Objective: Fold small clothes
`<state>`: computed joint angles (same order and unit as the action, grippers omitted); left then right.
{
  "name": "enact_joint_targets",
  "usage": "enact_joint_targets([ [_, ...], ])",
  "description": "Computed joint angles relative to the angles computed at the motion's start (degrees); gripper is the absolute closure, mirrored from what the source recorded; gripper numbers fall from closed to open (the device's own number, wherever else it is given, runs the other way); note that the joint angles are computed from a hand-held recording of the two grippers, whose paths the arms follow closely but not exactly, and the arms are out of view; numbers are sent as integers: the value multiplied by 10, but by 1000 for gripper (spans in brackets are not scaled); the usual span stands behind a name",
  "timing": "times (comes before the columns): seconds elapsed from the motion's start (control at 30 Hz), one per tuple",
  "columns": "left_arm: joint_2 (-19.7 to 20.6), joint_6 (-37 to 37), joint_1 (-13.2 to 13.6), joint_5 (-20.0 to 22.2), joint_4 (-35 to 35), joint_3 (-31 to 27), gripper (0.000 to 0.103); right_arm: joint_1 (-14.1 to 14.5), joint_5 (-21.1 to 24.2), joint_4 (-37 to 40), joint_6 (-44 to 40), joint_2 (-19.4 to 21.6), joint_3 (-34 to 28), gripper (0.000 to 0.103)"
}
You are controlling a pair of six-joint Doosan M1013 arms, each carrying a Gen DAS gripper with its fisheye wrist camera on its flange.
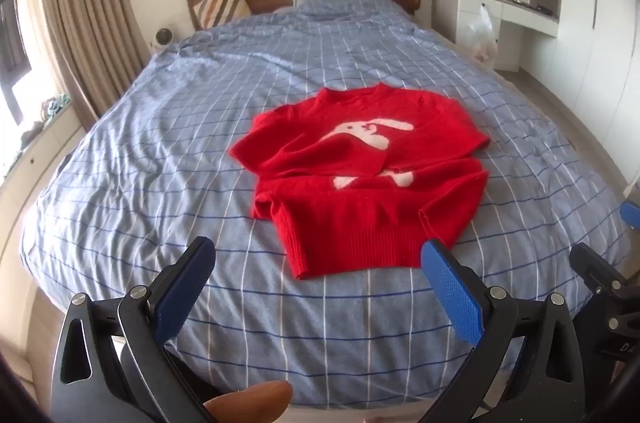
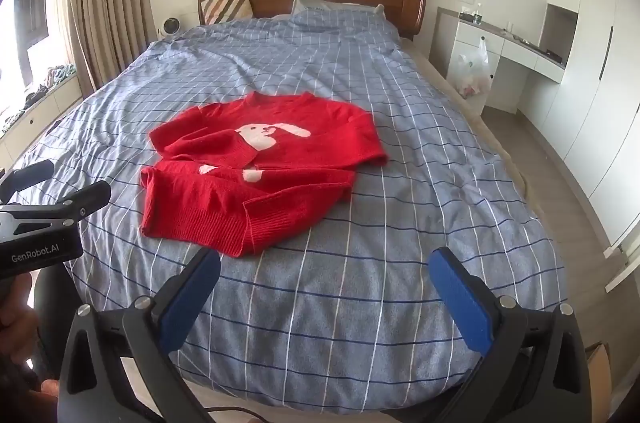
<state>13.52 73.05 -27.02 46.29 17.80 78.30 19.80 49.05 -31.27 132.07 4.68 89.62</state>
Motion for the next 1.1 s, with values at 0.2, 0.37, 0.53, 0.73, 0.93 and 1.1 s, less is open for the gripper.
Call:
enact_joint_targets([
  [0.2, -9, -58, -12, -38, 56, 14, 0, -2, 8, 17, -20, 8, -9, 0],
  [0.37, -7, -28, 4, -32, 19, 9, 0, -1, -1, 10, -14, 0, -1, 0],
  [0.53, -9, -24, 1, -29, 15, 9, 0, 2, -7, -3, 2, -1, 4, 0],
  [0.73, -11, -4, 3, -22, 0, 10, 0, 1, -10, -3, 5, -3, 5, 0],
  [0.93, -9, 3, 5, -12, -13, 9, 0, 3, -10, 2, 3, -3, 6, 0],
  [1.1, -10, 3, 5, -12, -14, 11, 0, 5, -12, 0, 4, -3, 6, 0],
])
